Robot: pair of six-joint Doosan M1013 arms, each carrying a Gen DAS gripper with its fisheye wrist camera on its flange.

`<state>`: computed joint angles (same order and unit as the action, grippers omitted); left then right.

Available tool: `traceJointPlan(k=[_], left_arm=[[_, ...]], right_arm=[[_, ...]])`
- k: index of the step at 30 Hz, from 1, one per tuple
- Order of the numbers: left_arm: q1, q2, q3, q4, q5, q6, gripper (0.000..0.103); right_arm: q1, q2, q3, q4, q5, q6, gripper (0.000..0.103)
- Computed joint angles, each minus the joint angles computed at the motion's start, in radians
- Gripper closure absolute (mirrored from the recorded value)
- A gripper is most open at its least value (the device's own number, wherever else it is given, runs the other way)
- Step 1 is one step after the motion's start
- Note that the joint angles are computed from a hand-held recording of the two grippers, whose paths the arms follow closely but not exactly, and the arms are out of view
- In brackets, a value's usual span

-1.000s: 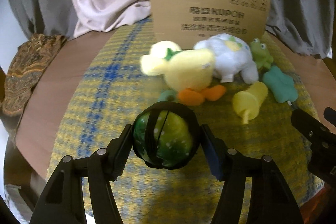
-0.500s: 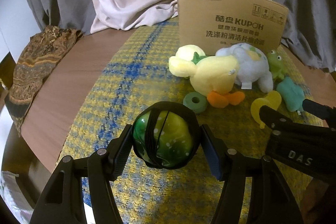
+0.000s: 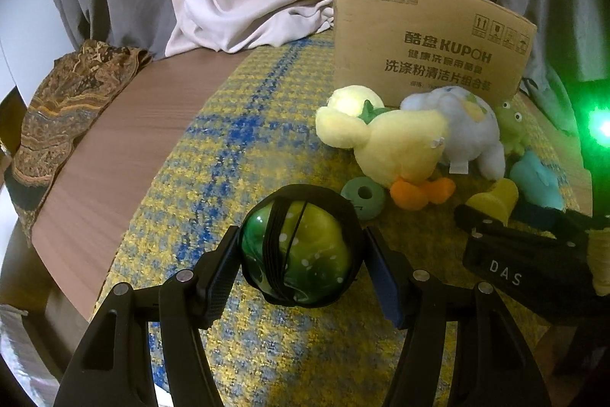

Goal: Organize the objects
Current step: 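Close the left tool on the ball while the right tool grasps the yellow cup, then carry the ball and cup into the cardboard box and open both tools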

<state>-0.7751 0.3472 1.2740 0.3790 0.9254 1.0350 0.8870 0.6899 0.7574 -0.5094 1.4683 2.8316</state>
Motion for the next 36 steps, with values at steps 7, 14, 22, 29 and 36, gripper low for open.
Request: traceJointPlan(k=[7, 14, 22, 29, 36], left_arm=[[0.005, -0.003, 0.002, -0.005, -0.008, 0.001, 0.040], [0.009, -0.005, -0.007, -0.001, -0.022, -0.002, 0.040], [0.015, -0.001, -0.036, 0.007, -0.043, 0.007, 0.040], [0.020, 0.017, -0.098, -0.018, -0.063, 0.063, 0.040], [0.021, 0.049, -0.189, -0.037, -0.080, 0.121, 0.040]], right_arm=[[0.014, -0.004, 0.000, -0.039, 0.012, 0.032, 0.038], [0.031, -0.006, -0.015, -0.083, 0.060, 0.062, 0.038], [0.050, -0.003, -0.061, -0.153, 0.118, 0.068, 0.038], [0.054, 0.009, -0.117, -0.212, 0.145, 0.053, 0.038], [0.049, 0.015, -0.170, -0.277, 0.164, 0.033, 0.038]])
